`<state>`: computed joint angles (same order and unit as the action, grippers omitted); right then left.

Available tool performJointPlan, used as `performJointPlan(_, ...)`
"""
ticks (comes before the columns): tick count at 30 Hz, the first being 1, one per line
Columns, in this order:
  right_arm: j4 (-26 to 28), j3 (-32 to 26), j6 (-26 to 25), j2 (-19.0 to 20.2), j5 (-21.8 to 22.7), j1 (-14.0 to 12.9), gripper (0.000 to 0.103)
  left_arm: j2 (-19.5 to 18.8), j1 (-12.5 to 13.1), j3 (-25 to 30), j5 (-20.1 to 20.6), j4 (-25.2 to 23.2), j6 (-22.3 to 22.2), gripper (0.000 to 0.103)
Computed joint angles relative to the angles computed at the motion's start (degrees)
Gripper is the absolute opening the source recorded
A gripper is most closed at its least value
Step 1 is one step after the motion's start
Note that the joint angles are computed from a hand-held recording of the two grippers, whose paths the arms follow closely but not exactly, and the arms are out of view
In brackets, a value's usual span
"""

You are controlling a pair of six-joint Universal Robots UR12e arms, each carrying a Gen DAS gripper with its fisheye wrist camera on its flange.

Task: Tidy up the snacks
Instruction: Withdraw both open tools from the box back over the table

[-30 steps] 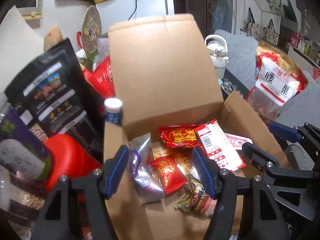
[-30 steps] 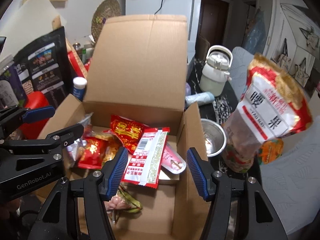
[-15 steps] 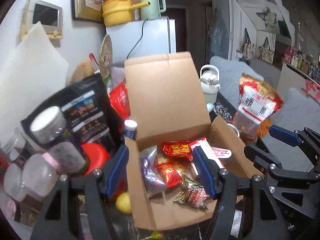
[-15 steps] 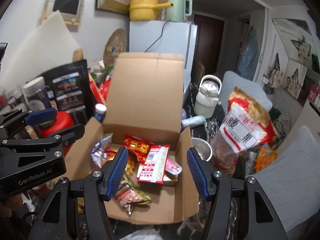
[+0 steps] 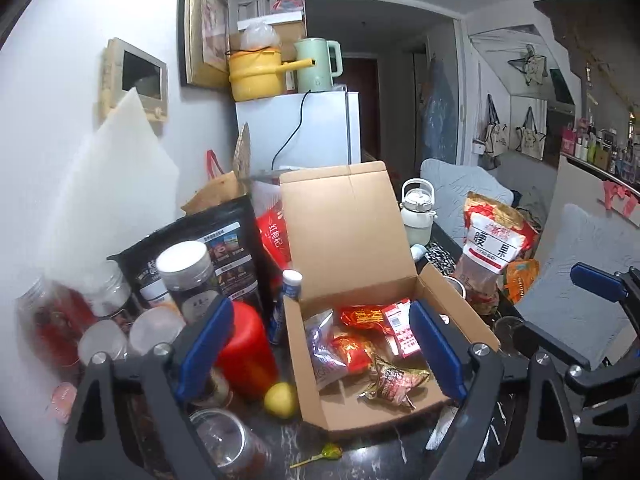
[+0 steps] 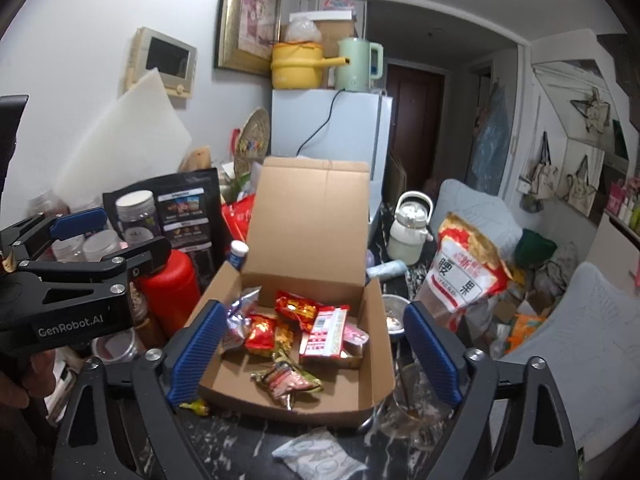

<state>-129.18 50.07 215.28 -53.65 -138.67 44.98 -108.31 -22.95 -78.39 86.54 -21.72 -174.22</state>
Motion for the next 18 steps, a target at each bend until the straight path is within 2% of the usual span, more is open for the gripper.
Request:
performJointPlan(3,0.3,0.2,0.8,-0.2,-1.5,1.0,0.099,1.3,0.3,-1.8,-0.5,1.2,0.5,0.09)
performJointPlan(7,0.3,1.2,1.4,-0.7,-3.1,2.4,0.101,3.1,0.8,-4.2,-2.6,1.4,2.1,0.09)
performJointPlan(18,1.4,5.0,8.0,-1.6,-3.3,4.7,0.101,7.1,1.8,-10.7,-6.3,0.5,5.5,0.09)
